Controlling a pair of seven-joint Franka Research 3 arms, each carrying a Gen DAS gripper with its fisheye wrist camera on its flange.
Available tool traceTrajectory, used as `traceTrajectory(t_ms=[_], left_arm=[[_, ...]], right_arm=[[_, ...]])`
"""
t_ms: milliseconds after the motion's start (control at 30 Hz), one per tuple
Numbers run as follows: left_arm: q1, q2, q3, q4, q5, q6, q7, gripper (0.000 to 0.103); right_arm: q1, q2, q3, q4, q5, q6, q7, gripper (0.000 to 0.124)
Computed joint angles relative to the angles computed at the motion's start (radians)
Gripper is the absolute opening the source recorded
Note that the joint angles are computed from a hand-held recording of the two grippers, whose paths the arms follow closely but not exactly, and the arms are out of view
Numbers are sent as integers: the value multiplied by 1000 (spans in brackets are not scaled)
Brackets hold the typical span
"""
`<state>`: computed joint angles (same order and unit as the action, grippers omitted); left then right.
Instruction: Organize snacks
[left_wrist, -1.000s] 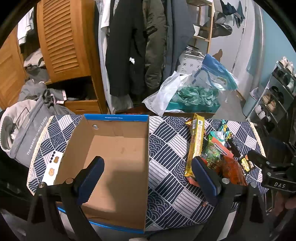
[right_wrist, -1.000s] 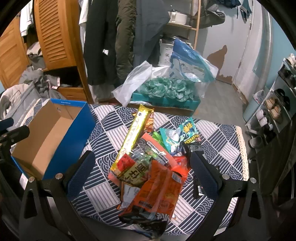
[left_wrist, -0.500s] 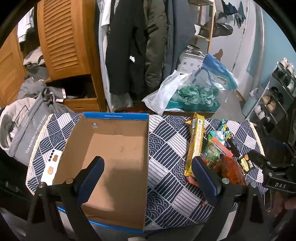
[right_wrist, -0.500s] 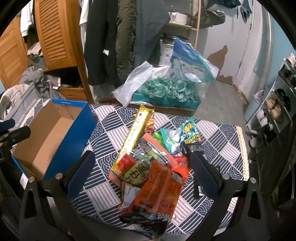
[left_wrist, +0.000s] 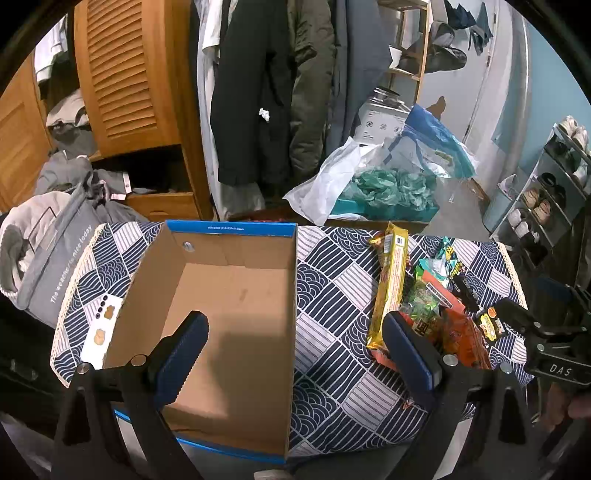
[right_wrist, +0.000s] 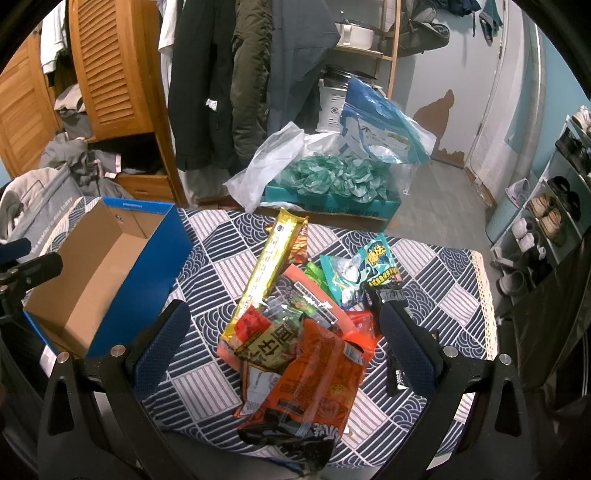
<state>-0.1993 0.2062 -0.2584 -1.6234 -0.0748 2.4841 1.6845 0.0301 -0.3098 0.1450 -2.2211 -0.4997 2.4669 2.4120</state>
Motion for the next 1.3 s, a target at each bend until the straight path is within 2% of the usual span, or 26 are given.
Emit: traceTrajectory(t_ms=[1300], left_arm=[[-1,37,-8,58,-9,-74,-9,96]], right_arm=[[1,-2,9,3,-9,-15,16,100]])
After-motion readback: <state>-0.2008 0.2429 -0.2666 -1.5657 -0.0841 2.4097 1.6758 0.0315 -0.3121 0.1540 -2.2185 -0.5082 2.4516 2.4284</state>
